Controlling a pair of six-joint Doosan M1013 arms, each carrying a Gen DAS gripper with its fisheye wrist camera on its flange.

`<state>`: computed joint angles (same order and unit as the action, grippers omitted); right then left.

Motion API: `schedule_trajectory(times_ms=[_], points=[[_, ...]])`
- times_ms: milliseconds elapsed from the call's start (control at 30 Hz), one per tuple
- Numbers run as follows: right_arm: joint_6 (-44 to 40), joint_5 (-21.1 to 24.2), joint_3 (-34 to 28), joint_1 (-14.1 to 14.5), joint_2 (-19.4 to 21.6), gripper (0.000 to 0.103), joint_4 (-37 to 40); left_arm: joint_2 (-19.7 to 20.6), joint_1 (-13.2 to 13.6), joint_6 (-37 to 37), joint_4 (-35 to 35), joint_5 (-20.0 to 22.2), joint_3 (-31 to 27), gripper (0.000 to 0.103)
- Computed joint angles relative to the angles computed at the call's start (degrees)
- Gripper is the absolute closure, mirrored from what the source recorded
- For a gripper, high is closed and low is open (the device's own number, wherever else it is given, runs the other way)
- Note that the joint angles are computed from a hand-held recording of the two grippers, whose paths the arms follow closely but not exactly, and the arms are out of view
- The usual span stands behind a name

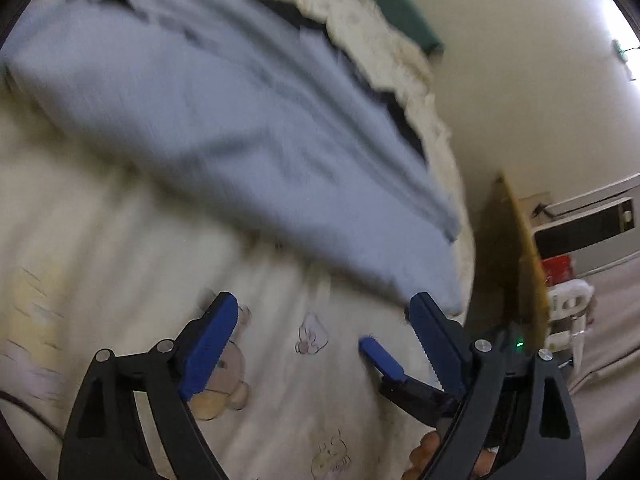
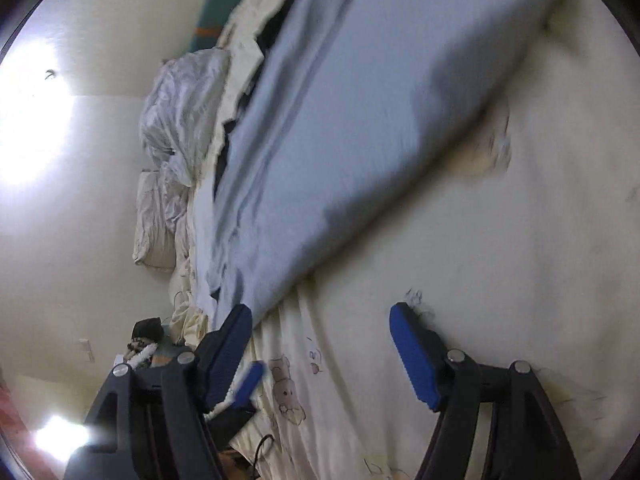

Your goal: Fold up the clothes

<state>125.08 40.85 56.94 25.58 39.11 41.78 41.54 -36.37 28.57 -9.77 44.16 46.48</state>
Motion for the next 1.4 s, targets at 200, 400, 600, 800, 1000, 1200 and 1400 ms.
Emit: schedule_trajectory(times_ms=[200, 400, 600, 800, 1000, 1200, 1400], points=[[2.94, -10.71, 1.05, -0.31, 0.67, 0.031, -0.80, 2.28, 0.41, -17.09, 15.72, -2.37, -1.95, 0.016], [17.82, -17.55, 4.62, -2.88, -1.83, 0.033, -17.44, -1.77, 3.04, -30.63, 25.51, -0.97, 4.64, 0.044], [19.80, -17.64, 7.02, -6.28, -3.57, 0.071, -23.76, -5.95, 5.65, -35.71, 30.79, 3.40, 10.94, 0.087], [32.77, -19.71, 9.76, -6.71, -6.09, 0.085, -38.47, -5.41, 6.35, -27.26, 29.12, 7.36, 8.30, 0.097], [22.61, -14.66, 6.36, -7.08, -6.80, 0.095, -38.66, -7.04, 7.58, -24.63, 33.24, 8.78, 8.15, 0.099], [19.99, -16.78, 9.05, -6.77, -11.10, 0.096, -38.88, -7.87, 8.05, -16.28, 32.21, 12.59, 4.85, 0.099], [20.64, -16.58, 15.37, -5.40, -16.63, 0.096, -37.38, -11.83, 6.34, -10.42, 27.64, 17.94, 8.20, 0.099]])
